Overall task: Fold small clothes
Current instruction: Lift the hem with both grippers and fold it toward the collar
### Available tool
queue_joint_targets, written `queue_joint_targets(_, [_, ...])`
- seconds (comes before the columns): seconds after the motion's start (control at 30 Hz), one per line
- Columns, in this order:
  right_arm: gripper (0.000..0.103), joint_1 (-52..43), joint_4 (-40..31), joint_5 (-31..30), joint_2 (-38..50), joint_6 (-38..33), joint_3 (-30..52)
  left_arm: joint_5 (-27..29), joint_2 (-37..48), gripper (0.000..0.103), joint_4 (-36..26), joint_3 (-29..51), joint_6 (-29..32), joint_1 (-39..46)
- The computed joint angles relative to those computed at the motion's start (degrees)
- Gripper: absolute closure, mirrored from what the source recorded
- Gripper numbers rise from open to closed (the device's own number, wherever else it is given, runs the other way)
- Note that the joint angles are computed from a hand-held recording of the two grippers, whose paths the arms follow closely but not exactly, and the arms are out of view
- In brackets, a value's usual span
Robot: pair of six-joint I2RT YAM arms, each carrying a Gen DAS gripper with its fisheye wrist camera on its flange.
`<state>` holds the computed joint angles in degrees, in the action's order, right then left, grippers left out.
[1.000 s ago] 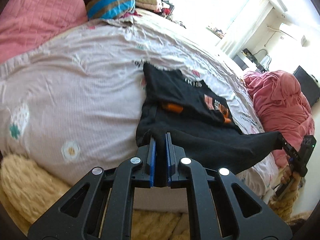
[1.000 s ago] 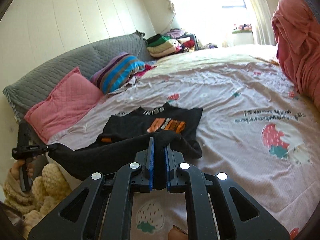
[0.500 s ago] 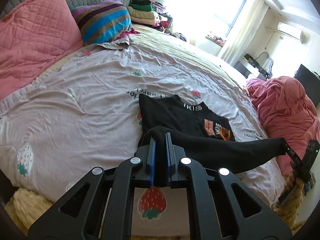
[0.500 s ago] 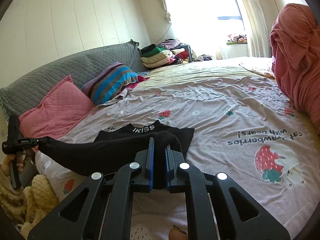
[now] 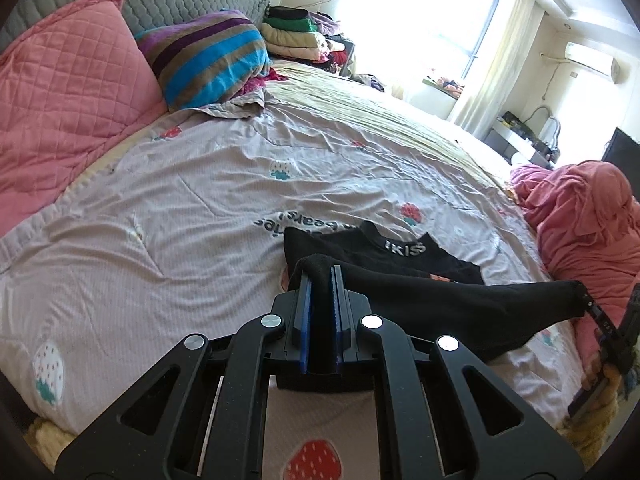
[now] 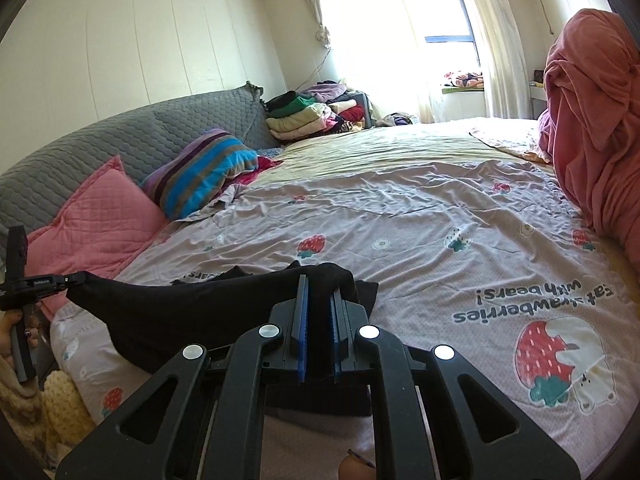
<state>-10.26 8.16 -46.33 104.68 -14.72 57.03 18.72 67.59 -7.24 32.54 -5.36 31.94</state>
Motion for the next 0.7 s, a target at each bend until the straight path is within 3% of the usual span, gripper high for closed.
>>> queue_joint_targets(0.7, [0.095,8.0,-1.1,12.3,17.0,0.6,15.1,-9.8,21.8,0.100,11.7,6.2,-1.7,-5.5])
